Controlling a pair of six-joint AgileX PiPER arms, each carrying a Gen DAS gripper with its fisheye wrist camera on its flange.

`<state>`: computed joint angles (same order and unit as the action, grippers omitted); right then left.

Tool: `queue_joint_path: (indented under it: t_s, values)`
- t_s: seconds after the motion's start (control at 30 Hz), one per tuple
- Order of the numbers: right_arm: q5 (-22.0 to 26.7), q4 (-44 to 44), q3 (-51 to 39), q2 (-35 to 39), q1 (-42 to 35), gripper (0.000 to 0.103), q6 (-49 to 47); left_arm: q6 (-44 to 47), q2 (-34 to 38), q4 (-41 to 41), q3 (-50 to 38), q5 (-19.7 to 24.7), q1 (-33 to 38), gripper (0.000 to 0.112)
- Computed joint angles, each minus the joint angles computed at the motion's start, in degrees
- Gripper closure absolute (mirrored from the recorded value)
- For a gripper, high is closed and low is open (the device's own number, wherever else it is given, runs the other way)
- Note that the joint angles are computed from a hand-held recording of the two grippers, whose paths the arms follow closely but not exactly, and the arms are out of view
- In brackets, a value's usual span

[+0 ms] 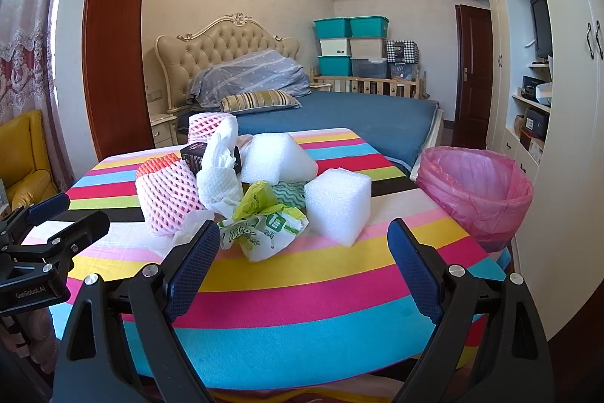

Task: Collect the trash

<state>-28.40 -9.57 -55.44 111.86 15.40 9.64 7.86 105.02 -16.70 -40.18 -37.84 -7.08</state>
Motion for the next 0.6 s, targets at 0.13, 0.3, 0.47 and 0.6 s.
queue_joint_path:
  t_s: [0.13,0.3,0.47,0.6]
  values:
    - [0.03,0.58,-0.01,0.08,0.13,0.018,-0.86,-0.92,-0.1,0.57,0.17,0.13,0.46,0.014]
    - [0.01,0.65,-0.04,0.27,0.22,0.018,-0.95,-1.22,-0.26,0.8,0.54,-0.13,0.66,0.014]
    - [-0.44,0.09,-0.18,0.64,0.07,0.018,-0.46,-1.28,-0.27,1.14,0.49,0.08,0.81,0.014]
    - [-1.06,-1.41,-1.1,1.72,-0.3,0.018,0.42,0.35,0.32,0.35,-0.23,0.4,0.82,0.014]
